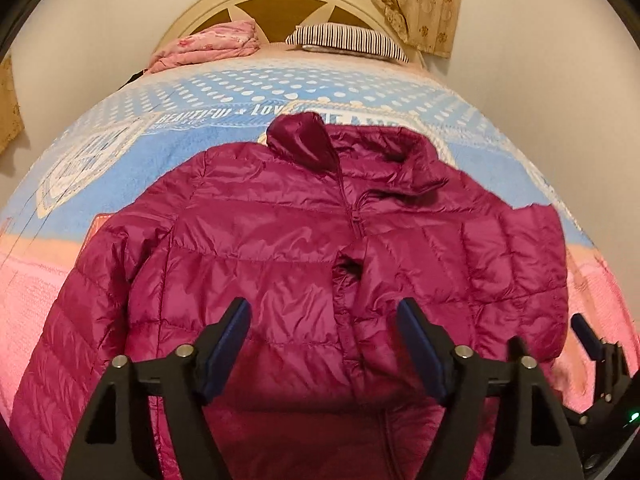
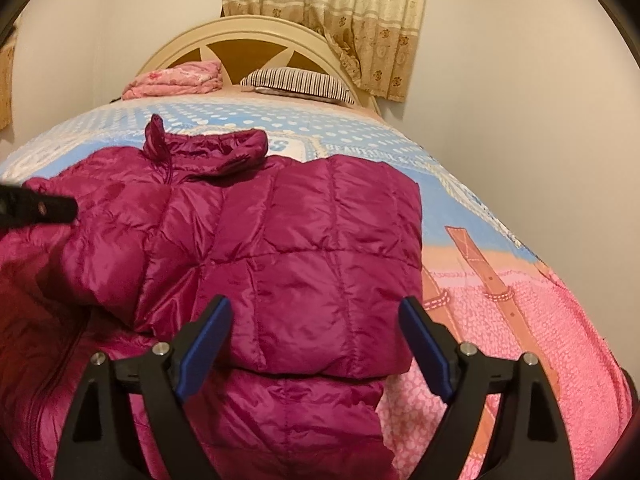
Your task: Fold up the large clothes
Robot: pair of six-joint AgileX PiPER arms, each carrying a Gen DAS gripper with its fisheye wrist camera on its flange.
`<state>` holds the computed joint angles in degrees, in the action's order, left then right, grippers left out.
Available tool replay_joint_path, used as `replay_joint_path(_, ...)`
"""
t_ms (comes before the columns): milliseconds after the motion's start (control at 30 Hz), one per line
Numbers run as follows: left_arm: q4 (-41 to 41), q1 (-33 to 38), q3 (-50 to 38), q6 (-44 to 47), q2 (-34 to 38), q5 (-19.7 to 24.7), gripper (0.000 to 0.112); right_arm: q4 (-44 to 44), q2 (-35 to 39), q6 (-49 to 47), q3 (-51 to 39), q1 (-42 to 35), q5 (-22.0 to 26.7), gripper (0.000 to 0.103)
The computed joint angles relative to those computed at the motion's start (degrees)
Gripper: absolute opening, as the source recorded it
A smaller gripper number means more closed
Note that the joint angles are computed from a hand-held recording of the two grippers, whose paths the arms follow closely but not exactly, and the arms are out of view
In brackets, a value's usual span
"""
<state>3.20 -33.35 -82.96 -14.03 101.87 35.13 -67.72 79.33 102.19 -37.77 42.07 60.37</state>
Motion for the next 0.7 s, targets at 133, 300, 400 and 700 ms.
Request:
replay_joint_path(133,-1.19,-0.41,-0.82,-0.51,0.65,-0.29,0.082,-0.11,0.93,-0.22,-0.43,0.83,0.97,0.087)
replay_joint_path(300,1.53,-3.43,-3.36,-1.32,4.01,0.57,0.082,-0.33,0.69,0.69,-0.02,1.34,1.49,0.088)
replay_joint_path(400,3.51,-4.04,-4.57,-1.96,6.05,0.22,0.053,-0.28,0.33,1.14,0.27,1.33,1.52,0.088)
replay_joint_path(700,6.26,0.24,4.52,1.23,-2.5,-3.86,0.01,-1.99,-9.03,7.44,6.39,1.92,-0.42,0.095)
